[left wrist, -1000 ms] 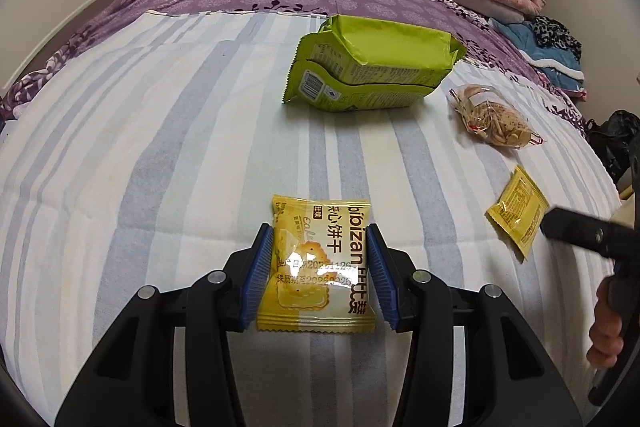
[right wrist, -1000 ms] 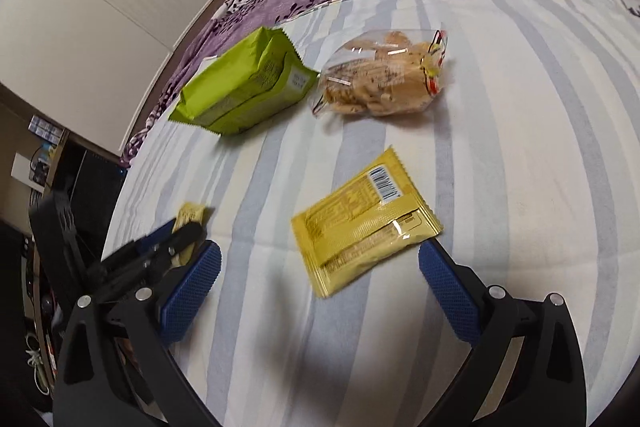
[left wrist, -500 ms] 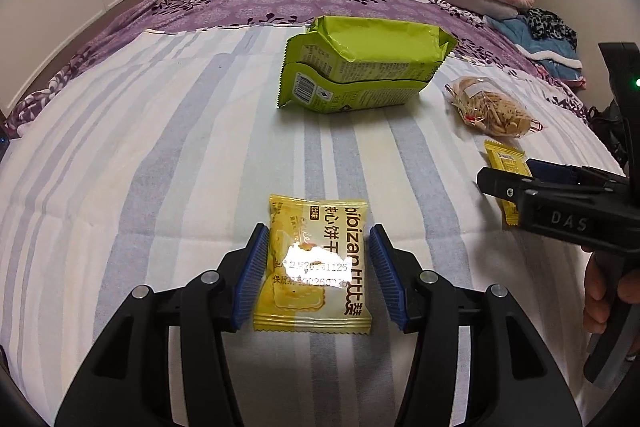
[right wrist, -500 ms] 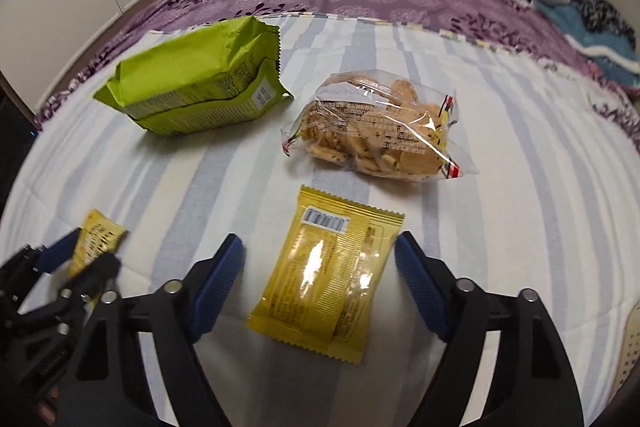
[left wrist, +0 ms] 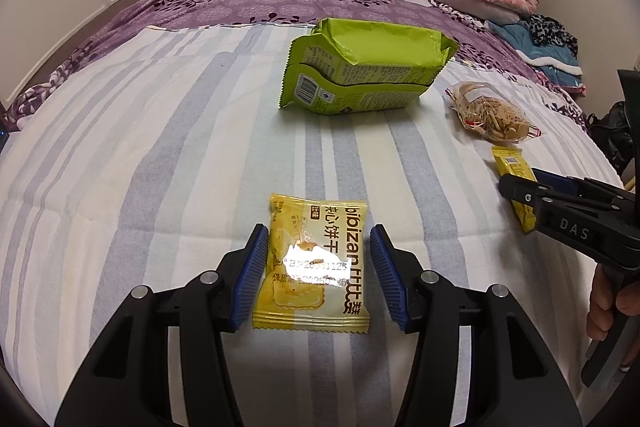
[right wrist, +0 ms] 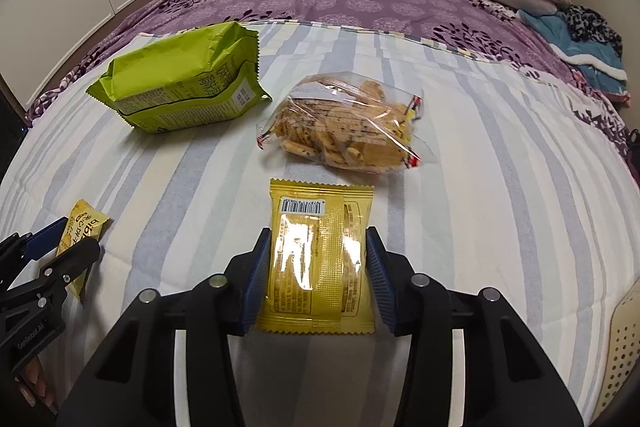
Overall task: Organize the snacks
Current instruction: 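Grasp the second yellow cake packet with the right tool and lift it, then carry both yellow packets in the left and right tools toward the basket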
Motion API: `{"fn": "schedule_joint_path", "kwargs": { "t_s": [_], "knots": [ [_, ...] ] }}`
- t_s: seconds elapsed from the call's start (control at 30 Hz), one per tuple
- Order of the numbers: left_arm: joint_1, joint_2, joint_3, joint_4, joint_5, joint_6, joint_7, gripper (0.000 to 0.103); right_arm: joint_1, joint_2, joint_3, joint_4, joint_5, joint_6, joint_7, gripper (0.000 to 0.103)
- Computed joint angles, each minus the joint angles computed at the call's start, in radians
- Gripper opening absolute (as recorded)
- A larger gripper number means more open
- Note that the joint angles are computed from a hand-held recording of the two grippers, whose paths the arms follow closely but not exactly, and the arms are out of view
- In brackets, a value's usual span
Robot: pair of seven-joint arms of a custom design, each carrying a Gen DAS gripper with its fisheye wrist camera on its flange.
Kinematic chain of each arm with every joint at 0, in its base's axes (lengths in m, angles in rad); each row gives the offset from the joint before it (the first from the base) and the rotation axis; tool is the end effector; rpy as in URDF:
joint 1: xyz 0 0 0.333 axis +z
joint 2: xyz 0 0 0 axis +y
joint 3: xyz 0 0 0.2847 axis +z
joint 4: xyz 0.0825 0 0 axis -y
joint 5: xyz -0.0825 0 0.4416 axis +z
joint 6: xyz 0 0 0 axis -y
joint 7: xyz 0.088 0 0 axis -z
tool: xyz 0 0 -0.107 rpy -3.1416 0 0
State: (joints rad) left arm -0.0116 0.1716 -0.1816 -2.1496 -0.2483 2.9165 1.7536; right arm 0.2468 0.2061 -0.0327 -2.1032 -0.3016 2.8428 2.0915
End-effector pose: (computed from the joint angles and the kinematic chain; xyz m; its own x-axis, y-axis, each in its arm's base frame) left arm 0.6320 -0.1069 0.3193 -0.1708 -0.9792 0.1095 -0.8227 0.0806 -0.5628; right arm 0.6315 0.1536 0.3094 -0.0282 -0.9988 -0.0401 -0.8503 0.0451 -0.5244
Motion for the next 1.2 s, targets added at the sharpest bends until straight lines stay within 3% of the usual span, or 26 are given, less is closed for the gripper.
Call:
{"fn": "schedule_joint_path", "kwargs": {
  "t_s": [0.37, 0.53, 0.6, 0.87, 1.2],
  "knots": [
    [-0.005, -0.05, -0.004, -0.037, -0.041, -0.006, 0.025, 0.047, -0.038, -0.142, 0.008, -0.14, -0.005, 0.078, 0.036, 0.046],
    [-0.018, -0.052, 0.008, -0.035, -0.007, -0.023, 0.014, 0.047, -0.061, -0.194, 0.024, -0.188, -0.015, 0.103, 0.046, 0.046],
    [-0.033, -0.047, 0.027, -0.036, 0.058, -0.021, -0.042, 0.048, -0.068, -0.202, 0.031, -0.196, -0.013, 0.106, 0.049, 0.046],
    [-0.027, -0.018, 0.025, -0.019, 0.106, -0.005, -0.068, 0.048, -0.088, -0.24, 0.049, -0.24, -0.004, 0.123, 0.056, 0.046],
    [-0.017, -0.09, -0.006, -0.066, -0.03, 0.0, 0.035, 0.047, -0.138, -0.351, 0.078, -0.329, -0.014, 0.175, 0.083, 0.046]
  ]
}}
